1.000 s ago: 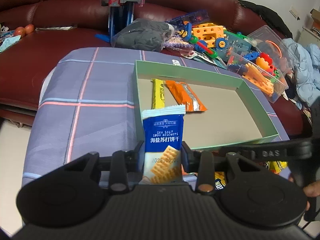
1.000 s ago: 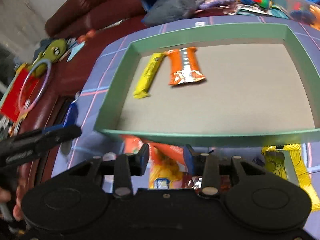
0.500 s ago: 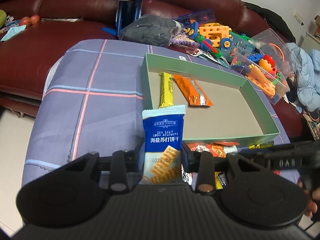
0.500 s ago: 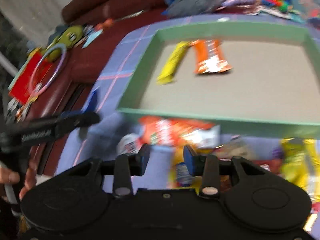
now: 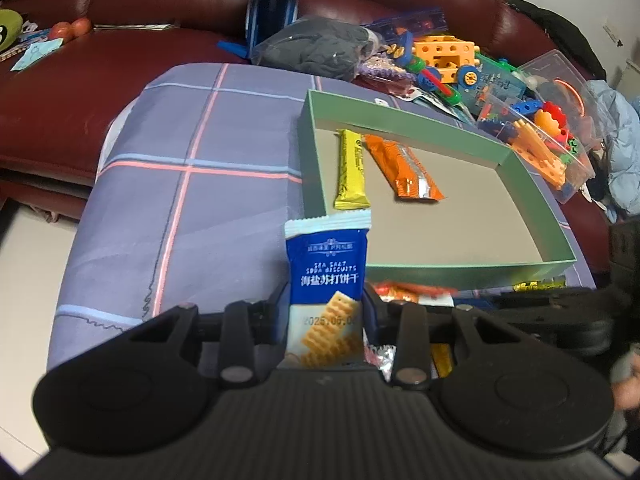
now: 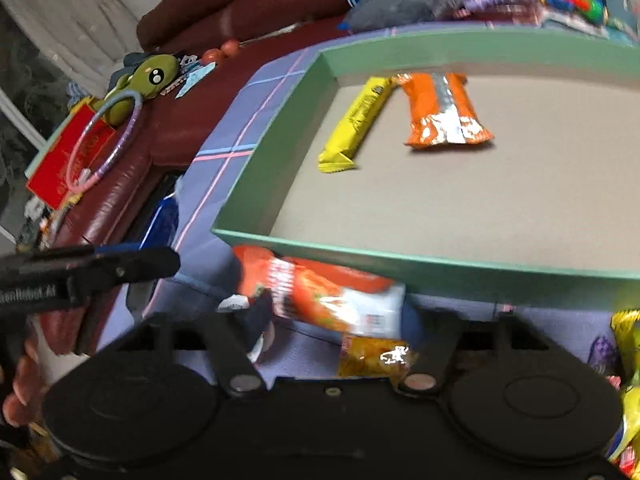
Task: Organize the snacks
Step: 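Carry the cracker packet and orange bag over the green tray with both grippers, then lower both packets into the tray and open both grippers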
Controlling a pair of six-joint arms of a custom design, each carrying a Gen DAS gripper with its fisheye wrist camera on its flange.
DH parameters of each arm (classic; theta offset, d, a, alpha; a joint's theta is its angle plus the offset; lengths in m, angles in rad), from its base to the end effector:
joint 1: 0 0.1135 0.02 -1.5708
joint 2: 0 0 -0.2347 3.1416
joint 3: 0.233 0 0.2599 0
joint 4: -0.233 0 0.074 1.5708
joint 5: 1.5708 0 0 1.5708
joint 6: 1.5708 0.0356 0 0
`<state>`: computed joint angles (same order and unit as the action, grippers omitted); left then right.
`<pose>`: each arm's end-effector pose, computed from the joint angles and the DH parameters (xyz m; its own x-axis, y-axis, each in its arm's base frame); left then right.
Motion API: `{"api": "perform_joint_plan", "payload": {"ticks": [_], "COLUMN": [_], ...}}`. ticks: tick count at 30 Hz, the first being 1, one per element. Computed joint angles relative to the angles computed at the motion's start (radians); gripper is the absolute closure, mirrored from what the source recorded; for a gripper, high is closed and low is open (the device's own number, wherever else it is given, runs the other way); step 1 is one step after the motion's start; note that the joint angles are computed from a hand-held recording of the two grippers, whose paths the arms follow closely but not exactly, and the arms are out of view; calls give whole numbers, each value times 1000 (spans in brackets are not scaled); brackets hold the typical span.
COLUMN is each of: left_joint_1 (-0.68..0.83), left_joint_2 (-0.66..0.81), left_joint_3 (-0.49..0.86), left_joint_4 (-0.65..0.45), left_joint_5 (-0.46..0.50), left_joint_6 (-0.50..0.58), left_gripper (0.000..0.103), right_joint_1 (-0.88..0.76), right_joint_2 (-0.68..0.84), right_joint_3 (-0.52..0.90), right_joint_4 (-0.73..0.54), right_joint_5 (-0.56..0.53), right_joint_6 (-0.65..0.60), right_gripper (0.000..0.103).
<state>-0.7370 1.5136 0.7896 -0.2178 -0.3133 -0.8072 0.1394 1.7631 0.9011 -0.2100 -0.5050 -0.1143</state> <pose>0.2290 -0.1930 0.1380 -0.7789 -0.2211 -0.5869 -0.0832 0.9640 -0.2526 0.3198 0.0623 0.0986 -0.8240 -0.2164 -0.5237 -0.4477 0.8152 0.3675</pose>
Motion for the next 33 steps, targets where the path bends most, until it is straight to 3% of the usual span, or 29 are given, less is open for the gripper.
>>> {"api": "perform_joint_plan", "payload": {"ticks": [1, 2, 8, 26, 33], "left_joint_1": [-1, -2, -19, -115, -65], "left_joint_2": [-1, 2, -12, -45, 132], "left_joint_3": [-2, 0, -2, 68, 228], "left_joint_4": [-1, -1, -11, -109, -99], "left_joint_5": [-3, -5, -24, -115, -71], "left_joint_6": [-4, -9, -18, -39, 46], "left_gripper": [67, 68, 68, 68, 68], "right_joint_1": [-4, 0, -23, -76, -68], "right_joint_2": [-4, -47, -237, -543, -451], "right_joint_3": [6, -23, -108, -129, -68], "right_joint_4": [-29, -32, -116, -176, -41], "right_joint_5": [-19, -23, -82, -60, 48], "right_joint_6": [4, 18, 35, 116, 194], "right_gripper": [80, 90, 101, 102, 102]}}
